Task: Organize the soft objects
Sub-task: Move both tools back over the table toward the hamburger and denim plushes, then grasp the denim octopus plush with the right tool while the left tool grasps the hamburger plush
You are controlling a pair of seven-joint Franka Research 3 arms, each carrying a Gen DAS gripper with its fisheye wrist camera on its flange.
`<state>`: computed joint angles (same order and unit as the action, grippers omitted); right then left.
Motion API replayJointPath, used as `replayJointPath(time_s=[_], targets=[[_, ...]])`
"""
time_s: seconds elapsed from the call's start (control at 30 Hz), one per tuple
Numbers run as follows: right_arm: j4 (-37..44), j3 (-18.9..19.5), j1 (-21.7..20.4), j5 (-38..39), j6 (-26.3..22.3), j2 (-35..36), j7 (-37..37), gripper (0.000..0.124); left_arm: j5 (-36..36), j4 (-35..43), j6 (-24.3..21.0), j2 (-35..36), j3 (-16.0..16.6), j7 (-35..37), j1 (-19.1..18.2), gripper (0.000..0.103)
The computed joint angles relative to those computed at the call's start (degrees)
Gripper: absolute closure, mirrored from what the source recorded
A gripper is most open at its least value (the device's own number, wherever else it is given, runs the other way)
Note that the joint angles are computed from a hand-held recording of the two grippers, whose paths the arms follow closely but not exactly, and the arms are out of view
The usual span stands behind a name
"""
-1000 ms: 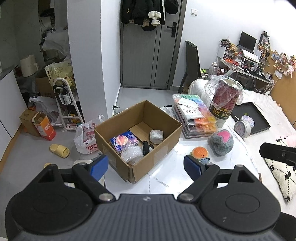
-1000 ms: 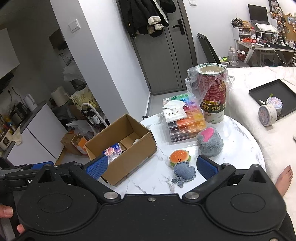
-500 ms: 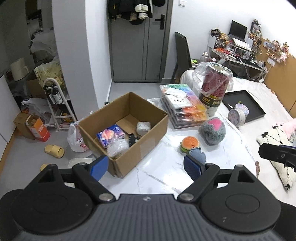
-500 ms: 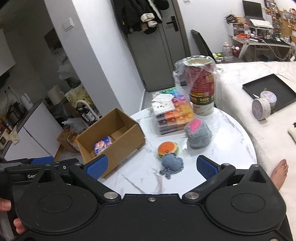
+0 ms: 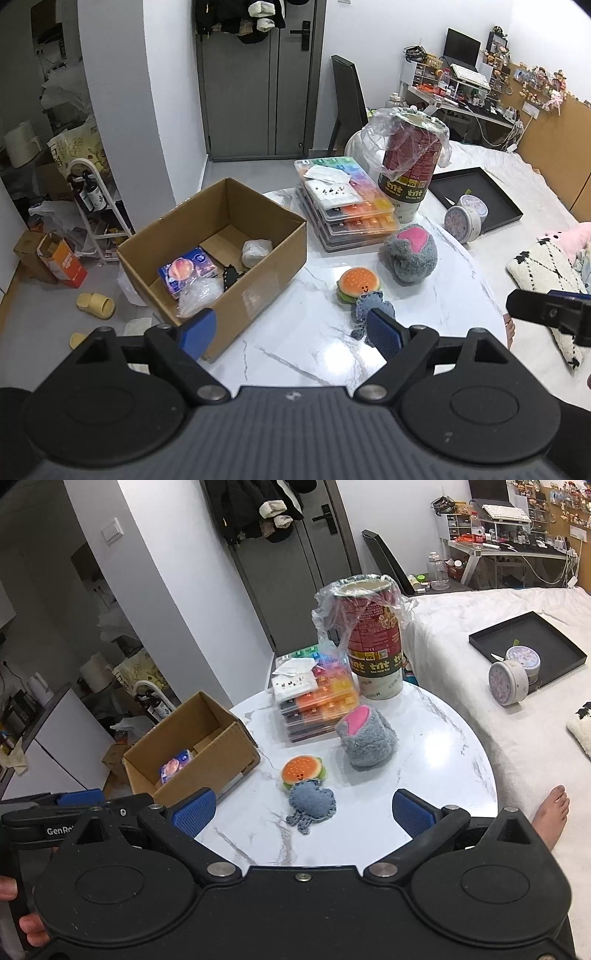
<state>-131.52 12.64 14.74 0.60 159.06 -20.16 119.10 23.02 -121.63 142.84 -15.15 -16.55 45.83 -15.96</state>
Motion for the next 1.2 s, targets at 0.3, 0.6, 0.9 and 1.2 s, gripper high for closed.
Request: replayJointPath(time_s=[0.3,0.6,0.9,1.2], targets=[[0.9,-2.3,1.9,2.8,0.2,3.8,-5.1,0.025,1.2,1.7,2.0,4.2,-0.1,0.5,-0.2,0.016],[2.4,-5.2,4.4,8.4,1.2,8.6,-14.4,0.029,1.8,4.0,3.3,9.0,0.4,0.4,-0.6,0.019],[3.8,-7.4,6.3,21.3,2.9,14.2,-24.6,0.041,3.0,7.4,3.2,14.2,1.0,-0.6,-1.2,0.027],[5.6,-6.6,7.5,36.2,8.1,19.7,-37.6,0.041,3.5,11.2,2.7,19.1,1.9,0.3,-1.9,0.038]])
